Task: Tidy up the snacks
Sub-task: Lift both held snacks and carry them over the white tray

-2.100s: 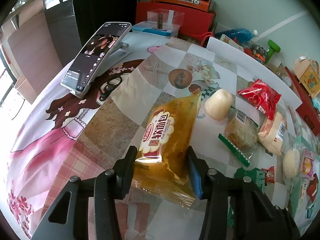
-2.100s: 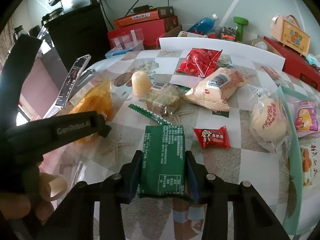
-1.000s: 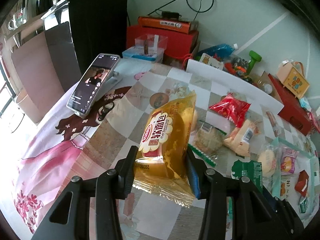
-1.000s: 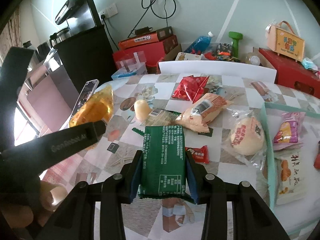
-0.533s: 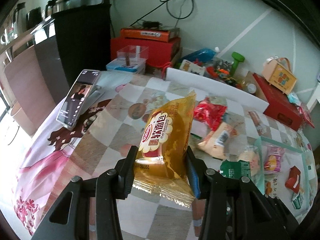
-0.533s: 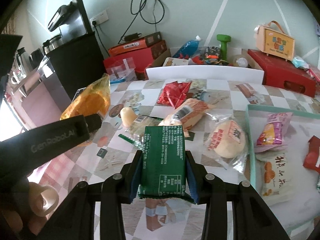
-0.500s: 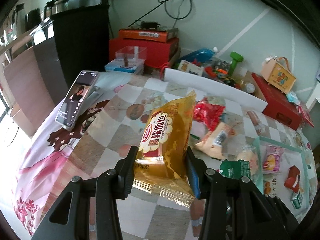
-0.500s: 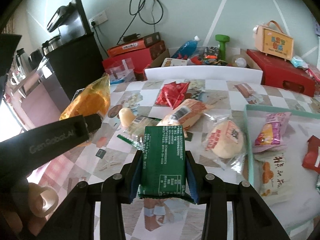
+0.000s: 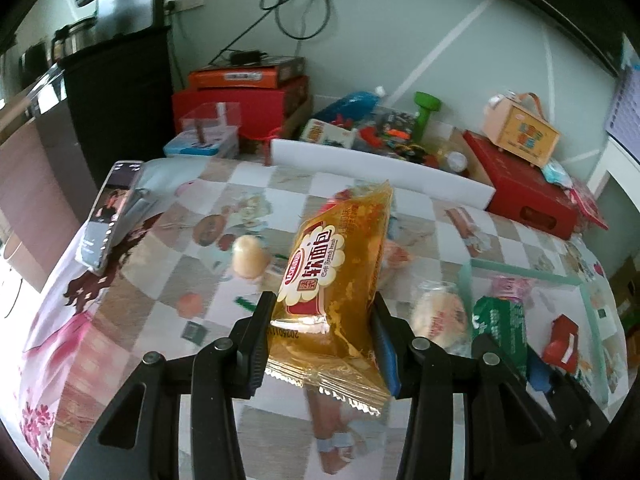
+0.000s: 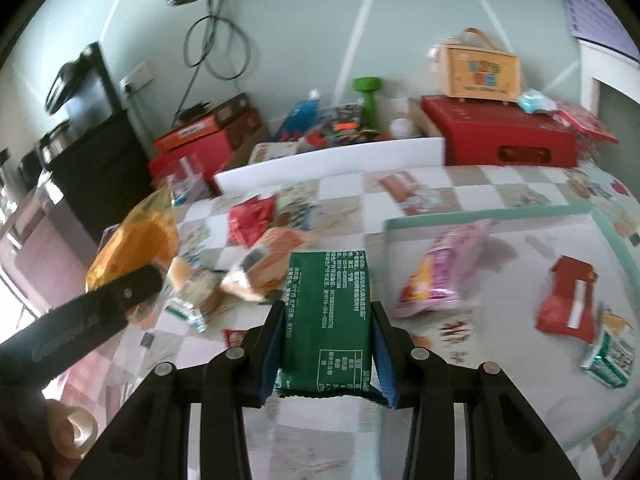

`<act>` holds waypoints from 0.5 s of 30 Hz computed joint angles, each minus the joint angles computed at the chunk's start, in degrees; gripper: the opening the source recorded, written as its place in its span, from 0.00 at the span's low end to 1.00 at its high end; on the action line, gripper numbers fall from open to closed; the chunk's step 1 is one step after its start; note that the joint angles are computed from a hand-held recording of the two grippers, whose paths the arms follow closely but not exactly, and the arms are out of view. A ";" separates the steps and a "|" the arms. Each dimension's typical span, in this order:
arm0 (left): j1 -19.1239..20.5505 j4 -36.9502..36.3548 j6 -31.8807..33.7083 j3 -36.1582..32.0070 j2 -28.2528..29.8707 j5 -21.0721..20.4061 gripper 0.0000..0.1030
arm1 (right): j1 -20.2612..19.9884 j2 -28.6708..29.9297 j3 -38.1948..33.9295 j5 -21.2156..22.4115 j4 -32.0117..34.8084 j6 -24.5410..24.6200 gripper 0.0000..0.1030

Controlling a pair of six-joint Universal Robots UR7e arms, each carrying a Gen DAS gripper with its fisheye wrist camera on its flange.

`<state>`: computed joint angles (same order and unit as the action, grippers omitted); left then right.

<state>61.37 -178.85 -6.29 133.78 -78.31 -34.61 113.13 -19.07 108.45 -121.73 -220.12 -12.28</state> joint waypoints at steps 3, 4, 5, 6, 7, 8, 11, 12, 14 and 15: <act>-1.08 0.02 0.34 0.03 1.15 -0.76 0.46 | -0.69 -1.13 1.22 -0.99 -1.90 0.16 0.42; -1.47 -0.03 0.54 0.03 1.59 -0.98 0.46 | -1.02 -1.63 1.72 -1.28 -2.53 0.36 0.42; -1.88 -0.11 0.73 0.02 2.04 -1.16 0.46 | -1.23 -1.94 2.06 -1.44 -2.96 0.50 0.42; -2.16 -0.20 0.79 -0.01 2.39 -1.23 0.46 | -1.47 -2.29 2.47 -1.64 -3.47 0.62 0.42; -2.60 -0.38 0.95 0.00 2.88 -1.42 0.46 | -1.77 -2.77 3.01 -2.05 -4.15 0.73 0.42; -2.90 -0.44 1.06 -0.07 3.29 -1.57 0.46 | -1.94 -3.02 3.19 -2.46 -4.54 0.77 0.42; -3.72 -0.38 1.52 -0.18 4.53 -2.07 0.46 | -2.78 -4.08 4.27 -4.17 -6.56 0.59 0.42; -3.96 -0.29 1.62 -0.24 4.97 -2.25 0.46 | -3.12 -4.49 4.71 -4.85 -7.29 0.61 0.42; -4.48 0.00 1.82 -0.40 5.86 -2.69 0.46 | -3.82 -5.30 5.53 -5.72 -8.30 0.76 0.42; -4.72 0.01 1.88 -0.52 6.30 -2.82 0.46 | -4.20 -5.75 6.00 -6.08 -8.77 0.93 0.42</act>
<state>56.65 -178.84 -4.40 133.26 -72.00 -37.44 108.93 -24.82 114.45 -127.81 -228.89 -11.35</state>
